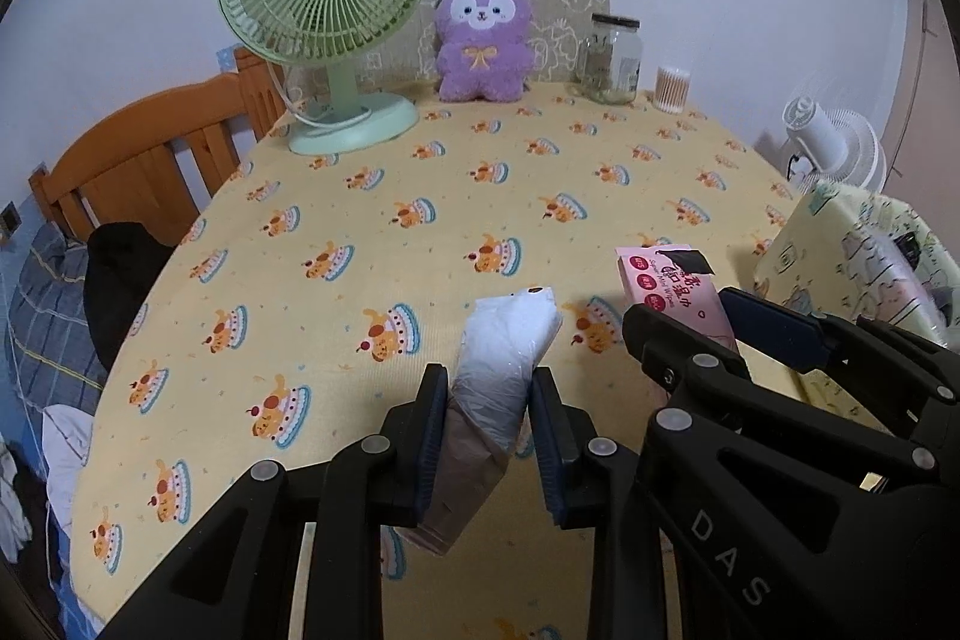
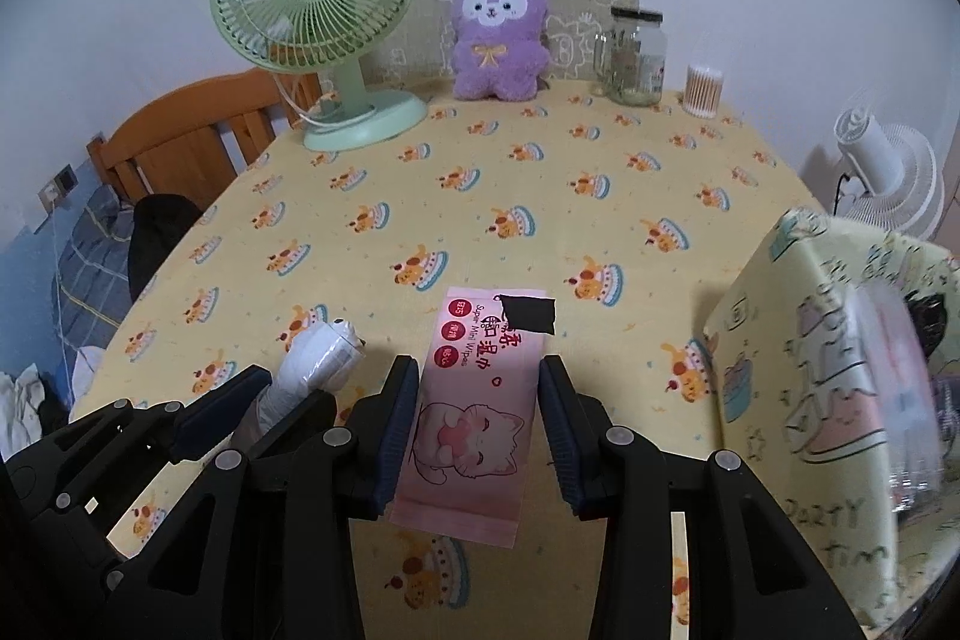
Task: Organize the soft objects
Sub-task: 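Carry the pink pouch with the right tool while the left tool carries the white item to the box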
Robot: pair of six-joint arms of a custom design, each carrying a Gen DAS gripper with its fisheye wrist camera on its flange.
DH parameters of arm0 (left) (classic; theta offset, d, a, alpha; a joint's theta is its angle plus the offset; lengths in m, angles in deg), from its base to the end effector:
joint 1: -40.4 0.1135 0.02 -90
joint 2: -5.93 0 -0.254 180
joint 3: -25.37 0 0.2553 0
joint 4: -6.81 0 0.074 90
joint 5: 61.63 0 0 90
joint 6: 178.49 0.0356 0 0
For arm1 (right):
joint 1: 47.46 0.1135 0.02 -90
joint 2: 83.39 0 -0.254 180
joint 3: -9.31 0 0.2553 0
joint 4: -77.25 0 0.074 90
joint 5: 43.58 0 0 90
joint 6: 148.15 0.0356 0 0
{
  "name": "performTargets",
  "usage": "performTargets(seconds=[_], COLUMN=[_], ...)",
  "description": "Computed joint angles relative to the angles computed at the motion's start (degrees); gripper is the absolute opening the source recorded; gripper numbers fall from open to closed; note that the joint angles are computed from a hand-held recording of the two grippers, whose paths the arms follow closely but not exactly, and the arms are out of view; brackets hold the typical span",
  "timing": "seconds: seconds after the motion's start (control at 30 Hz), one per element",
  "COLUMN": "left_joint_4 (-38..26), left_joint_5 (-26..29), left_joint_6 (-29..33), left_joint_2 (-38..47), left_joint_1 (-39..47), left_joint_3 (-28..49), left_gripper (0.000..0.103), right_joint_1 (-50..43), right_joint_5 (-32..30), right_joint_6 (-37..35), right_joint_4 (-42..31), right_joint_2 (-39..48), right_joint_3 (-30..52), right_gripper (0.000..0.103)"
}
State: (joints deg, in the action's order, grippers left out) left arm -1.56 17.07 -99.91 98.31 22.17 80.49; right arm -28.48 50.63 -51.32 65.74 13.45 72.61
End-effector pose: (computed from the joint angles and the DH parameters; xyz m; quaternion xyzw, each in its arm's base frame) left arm 0.2965 -0.0903 0.1349 0.0176 0.9221 -0.0080 0.3866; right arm 0.3227 0.1082 0.1471 -0.0838 0.9197 0.0522 0.3800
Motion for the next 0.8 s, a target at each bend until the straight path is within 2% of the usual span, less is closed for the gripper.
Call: performTargets(seconds=[0.8], left_joint_4=[-6.85], left_joint_5=[-9.95], left_joint_6=[-3.68], left_joint_2=[-16.07], left_joint_1=[-10.22], left_joint_3=[-2.26], left_gripper=[0.027], right_joint_1=[-2.20], right_joint_5=[-0.42], right_joint_6=[-2.77], right_joint_4=[-4.76], right_joint_2=[-21.77], right_joint_3=[-7.94], right_gripper=[0.044])
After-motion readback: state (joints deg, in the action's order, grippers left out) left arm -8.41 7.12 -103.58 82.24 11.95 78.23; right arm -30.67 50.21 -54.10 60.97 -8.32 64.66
